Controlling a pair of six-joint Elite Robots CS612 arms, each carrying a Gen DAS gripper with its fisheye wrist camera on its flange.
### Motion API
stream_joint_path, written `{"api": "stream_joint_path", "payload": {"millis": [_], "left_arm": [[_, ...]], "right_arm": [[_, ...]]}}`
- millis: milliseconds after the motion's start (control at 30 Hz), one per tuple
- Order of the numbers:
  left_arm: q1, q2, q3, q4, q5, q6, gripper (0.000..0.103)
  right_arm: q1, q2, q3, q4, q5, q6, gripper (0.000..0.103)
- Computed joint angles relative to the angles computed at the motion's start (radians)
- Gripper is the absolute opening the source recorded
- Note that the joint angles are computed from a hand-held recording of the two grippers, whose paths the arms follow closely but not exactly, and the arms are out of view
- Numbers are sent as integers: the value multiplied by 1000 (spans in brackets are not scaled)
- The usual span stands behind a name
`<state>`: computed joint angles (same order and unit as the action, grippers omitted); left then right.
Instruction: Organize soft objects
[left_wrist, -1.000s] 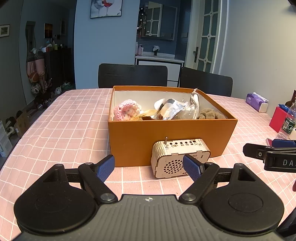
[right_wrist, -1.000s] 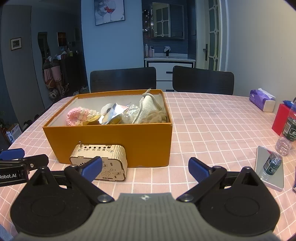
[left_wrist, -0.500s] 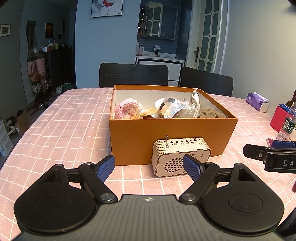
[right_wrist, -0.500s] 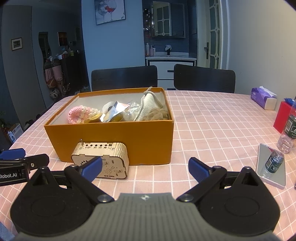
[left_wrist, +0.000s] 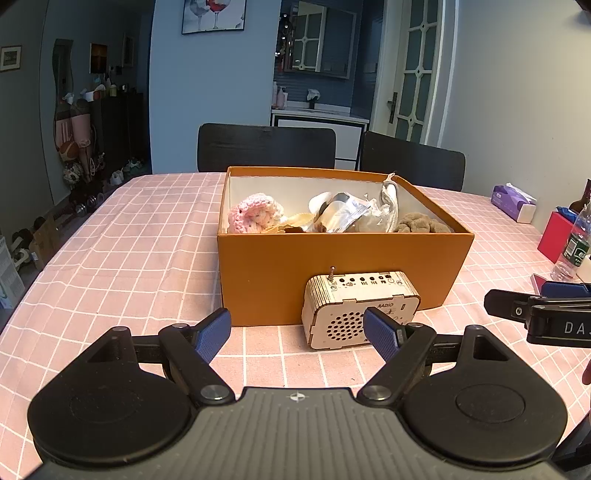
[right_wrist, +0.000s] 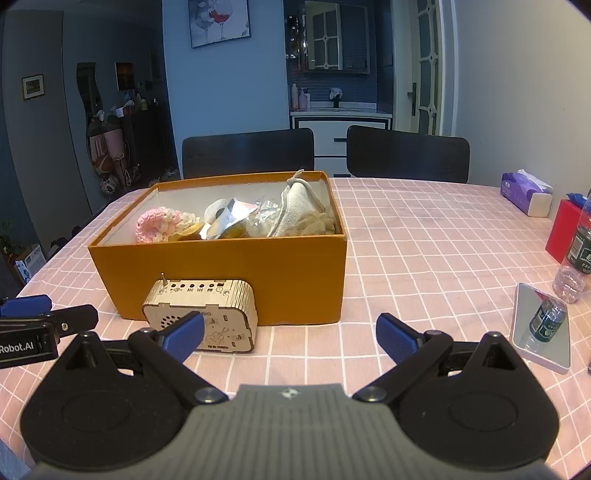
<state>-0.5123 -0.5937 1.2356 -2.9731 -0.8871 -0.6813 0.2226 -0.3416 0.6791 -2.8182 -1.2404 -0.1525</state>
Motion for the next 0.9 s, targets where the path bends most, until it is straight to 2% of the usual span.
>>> {"api": "stream_joint_path", "payload": {"millis": [900], "left_arm": [[-1, 0, 3, -8, -1, -2, 95]], "right_arm": [[1, -2, 7, 6, 2, -7, 98]]}}
